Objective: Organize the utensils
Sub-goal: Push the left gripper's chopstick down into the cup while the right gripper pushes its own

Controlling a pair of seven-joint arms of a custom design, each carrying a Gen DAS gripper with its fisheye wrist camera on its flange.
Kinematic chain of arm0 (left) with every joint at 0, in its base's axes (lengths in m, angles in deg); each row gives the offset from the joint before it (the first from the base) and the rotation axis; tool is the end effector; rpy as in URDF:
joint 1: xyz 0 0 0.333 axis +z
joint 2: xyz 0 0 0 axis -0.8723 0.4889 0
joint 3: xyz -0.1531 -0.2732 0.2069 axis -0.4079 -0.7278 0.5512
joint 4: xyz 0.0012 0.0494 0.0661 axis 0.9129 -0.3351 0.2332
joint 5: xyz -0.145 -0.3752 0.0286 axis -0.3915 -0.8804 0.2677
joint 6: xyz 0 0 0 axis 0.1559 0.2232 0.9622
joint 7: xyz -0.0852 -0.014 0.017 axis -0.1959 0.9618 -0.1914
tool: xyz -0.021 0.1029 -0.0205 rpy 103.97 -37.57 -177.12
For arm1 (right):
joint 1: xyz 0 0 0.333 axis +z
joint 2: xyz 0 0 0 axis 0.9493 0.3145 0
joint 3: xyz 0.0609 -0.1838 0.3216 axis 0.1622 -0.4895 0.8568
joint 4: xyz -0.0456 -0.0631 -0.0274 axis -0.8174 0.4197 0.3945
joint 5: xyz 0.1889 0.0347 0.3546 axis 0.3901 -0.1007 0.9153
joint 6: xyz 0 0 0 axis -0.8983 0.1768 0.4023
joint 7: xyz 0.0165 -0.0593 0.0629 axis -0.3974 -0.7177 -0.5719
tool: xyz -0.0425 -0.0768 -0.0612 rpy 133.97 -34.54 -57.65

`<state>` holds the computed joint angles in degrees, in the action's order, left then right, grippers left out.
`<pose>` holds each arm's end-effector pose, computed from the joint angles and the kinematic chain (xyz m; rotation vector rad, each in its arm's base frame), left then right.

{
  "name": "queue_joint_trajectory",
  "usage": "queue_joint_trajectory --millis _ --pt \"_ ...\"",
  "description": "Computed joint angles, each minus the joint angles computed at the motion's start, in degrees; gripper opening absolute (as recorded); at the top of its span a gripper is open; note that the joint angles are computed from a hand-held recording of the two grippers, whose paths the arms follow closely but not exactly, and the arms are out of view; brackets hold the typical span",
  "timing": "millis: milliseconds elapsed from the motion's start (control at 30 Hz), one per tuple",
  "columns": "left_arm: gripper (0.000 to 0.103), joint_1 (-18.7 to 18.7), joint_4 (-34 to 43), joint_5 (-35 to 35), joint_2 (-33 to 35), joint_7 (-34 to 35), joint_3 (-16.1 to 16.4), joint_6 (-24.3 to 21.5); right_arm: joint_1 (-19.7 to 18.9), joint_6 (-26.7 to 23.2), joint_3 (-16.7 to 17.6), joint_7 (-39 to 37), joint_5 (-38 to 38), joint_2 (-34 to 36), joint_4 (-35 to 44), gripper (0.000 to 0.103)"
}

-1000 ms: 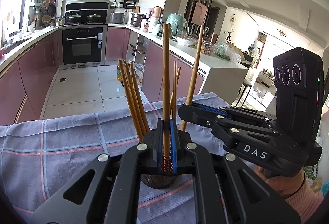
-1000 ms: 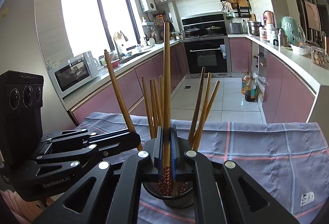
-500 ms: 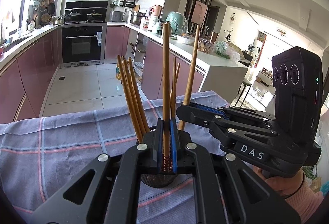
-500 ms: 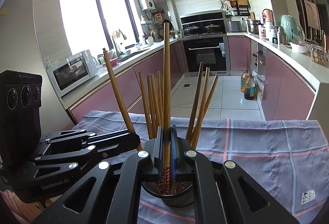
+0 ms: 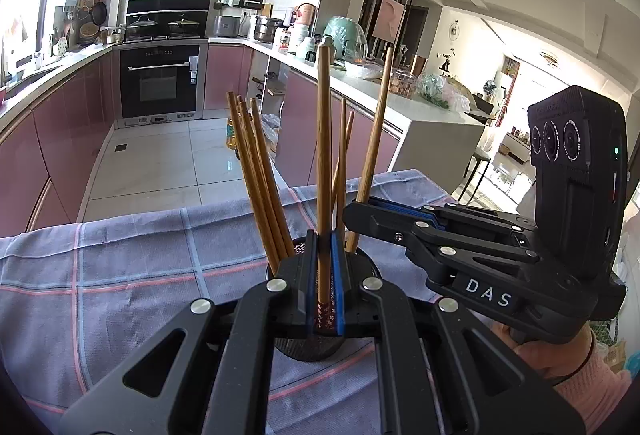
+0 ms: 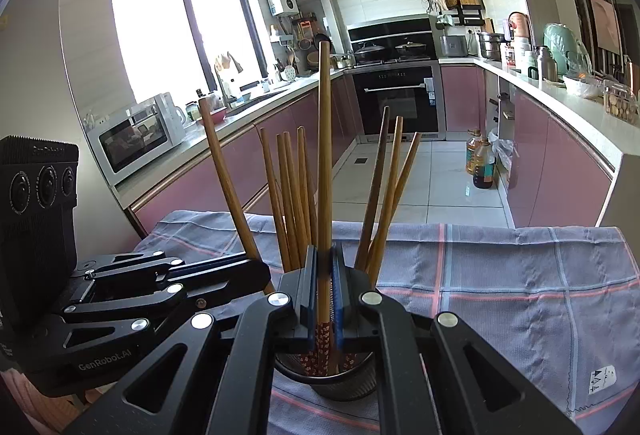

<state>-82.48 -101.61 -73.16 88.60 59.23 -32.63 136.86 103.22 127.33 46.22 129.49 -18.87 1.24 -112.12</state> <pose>0.6642 -0.4391 0.5413 -1.3141 2.1504 -1.3334 0.6912 0.3887 0.5203 -1.6212 1.3320 -0.4965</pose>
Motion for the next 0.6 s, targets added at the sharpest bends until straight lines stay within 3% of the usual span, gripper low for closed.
queue_joint_trajectory --millis 600 --pt "0.008 -1.0 2.4 1.1 1.6 -1.7 1.8 -1.7 -0.9 -2.5 1.3 -0.1 0.0 1.2 1.6 0.006"
